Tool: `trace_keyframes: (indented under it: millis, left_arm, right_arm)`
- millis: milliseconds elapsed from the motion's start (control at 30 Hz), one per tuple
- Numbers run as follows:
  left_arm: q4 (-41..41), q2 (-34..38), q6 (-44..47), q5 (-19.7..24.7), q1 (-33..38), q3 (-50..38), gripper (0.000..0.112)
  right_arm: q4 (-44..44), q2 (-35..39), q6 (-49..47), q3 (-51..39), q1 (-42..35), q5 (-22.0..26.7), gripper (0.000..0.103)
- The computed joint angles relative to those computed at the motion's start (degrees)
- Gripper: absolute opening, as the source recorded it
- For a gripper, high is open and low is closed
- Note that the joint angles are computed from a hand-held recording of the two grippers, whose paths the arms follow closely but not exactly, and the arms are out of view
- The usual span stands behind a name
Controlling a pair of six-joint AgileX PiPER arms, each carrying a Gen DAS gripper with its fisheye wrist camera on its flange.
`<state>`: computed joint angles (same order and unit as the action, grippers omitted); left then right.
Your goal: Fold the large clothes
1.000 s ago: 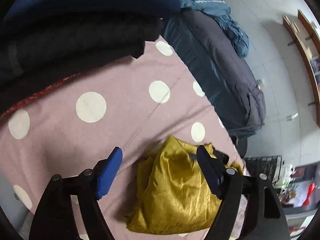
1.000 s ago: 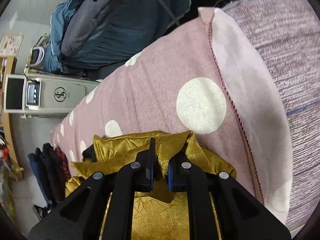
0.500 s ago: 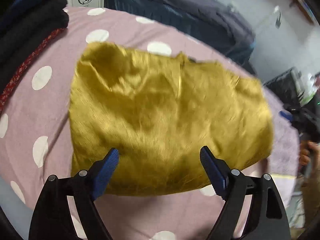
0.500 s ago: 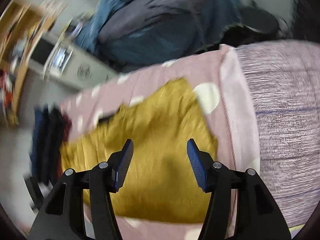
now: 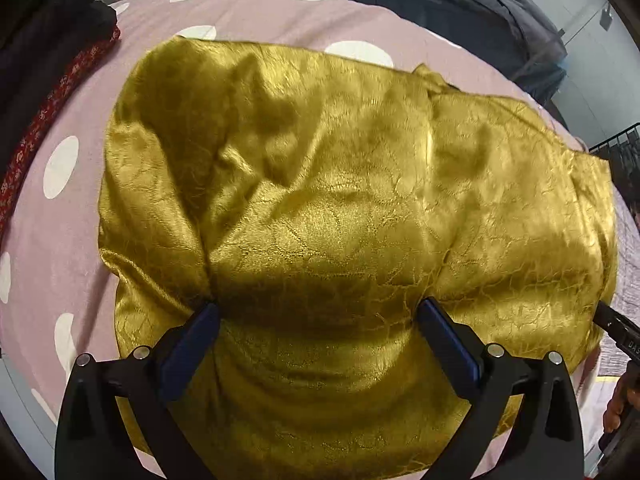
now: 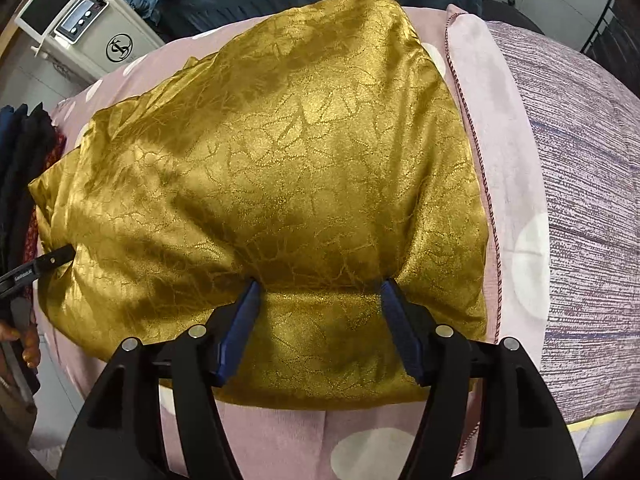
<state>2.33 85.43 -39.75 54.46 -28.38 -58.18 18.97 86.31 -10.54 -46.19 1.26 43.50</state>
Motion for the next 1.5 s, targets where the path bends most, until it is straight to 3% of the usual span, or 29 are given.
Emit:
trace_keyframes:
  millis: [133,200,400,500,600,733,933,1067,1133,1167,1200,1267,1300,1367,1500]
  left_arm:
    - [-1.08,-9.96,2.18,-0.28,3.47,3.0,0.096]
    - [-3.24,-15.32,5.47,0.55,8.41,4.55,0.096]
    - [-15.27,-21.61,22.61,3.4,28.36,9.84,0.096]
    - [-23.04,-20.13,31.67,3.24,35.0,12.9,0.096]
    - [-27.39,-16.83,37.74,2.9,37.6,15.31,0.096]
    - [-34.0,-11.4,44.21,-0.97,37.18,18.92,0.096]
    - [-42.86,-4.91,50.2,-4.46,37.4,19.06,0.098]
    - [-46.05,-3.06,50.78,-4.5,37.4,17.89,0.097]
    - [-46.1,-2.66,50.43,-4.21,36.56,17.41,0.096]
    - [-45.14,-3.03,49.52,-4.51,35.96,17.47,0.095]
    - [-44.67,-3.15,48.62,-4.76,35.43,17.48,0.093]
    - [-44.87,-3.4,47.99,-4.13,35.22,16.91,0.07]
    - [-44.18,-3.33,46.35,-4.33,34.55,16.14,0.065]
    - [-43.51,-4.48,44.6,-3.87,33.11,15.52,0.045]
    - [-36.15,-8.62,35.84,-3.44,27.16,12.02,0.023]
  right_arm:
    - [11.58,-4.71,-11.97,-0.98,-12.64,6.98,0.065]
    - [16.64,-4.53,-17.93,-1.81,-19.77,10.41,0.069]
    - [26.61,8.73,-27.44,-9.56,-32.19,20.09,0.069]
    - [27.29,16.53,-27.06,-15.33,-30.77,21.94,0.069]
    - [26.08,21.52,-25.6,-17.93,-25.98,20.99,0.069]
    - [26.48,27.13,-26.02,-20.68,-22.37,22.24,0.069]
    - [29.38,30.43,-27.01,-21.94,-21.57,23.41,0.073]
    - [31.57,30.81,-27.61,-21.59,-21.36,23.43,0.074]
    - [32.4,29.96,-27.93,-20.13,-21.14,22.86,0.067]
    - [32.9,29.85,-27.8,-19.62,-20.77,22.5,0.058]
    - [32.78,29.32,-27.47,-18.92,-20.7,22.1,0.045]
    - [33.98,27.54,-27.96,-17.13,-20.68,22.03,0.03]
    - [34.31,26.03,-27.96,-16.01,-20.33,21.31,0.027]
    - [33.23,22.65,-26.62,-14.23,-19.52,19.96,0.022]
    - [33.91,15.66,-24.81,-11.24,-20.66,20.26,0.012]
